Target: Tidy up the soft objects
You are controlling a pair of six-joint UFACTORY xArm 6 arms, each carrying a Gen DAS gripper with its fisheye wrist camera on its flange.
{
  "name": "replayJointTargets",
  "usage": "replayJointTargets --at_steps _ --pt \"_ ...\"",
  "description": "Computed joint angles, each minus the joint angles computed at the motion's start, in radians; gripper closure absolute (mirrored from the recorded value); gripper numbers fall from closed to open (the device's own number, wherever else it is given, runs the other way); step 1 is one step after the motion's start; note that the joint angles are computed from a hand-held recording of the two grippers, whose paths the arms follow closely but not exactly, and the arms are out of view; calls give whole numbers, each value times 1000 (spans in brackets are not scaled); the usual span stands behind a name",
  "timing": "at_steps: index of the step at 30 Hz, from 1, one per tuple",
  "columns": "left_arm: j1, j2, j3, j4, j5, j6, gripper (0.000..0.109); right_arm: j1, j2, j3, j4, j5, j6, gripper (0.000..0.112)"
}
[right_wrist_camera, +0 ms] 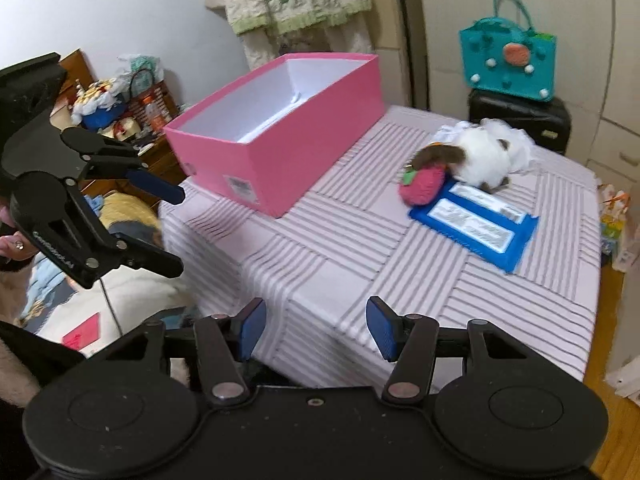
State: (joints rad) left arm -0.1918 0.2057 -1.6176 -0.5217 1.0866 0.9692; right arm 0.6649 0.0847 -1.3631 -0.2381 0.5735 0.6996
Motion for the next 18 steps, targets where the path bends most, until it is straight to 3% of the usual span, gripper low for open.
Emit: replayJointTargets --at_steps 7,13,18 --pt "-29 66 -11 -210 -7 41 26 -43 -52 149 -370 -131 310 51" --pt "-92 127 0 -347 -167 71 29 -96 -60 194 -698 -144 584 51" --pt "-120 245 -106 -392 -144 25 40 -146 -39 207 -847 -119 715 50"
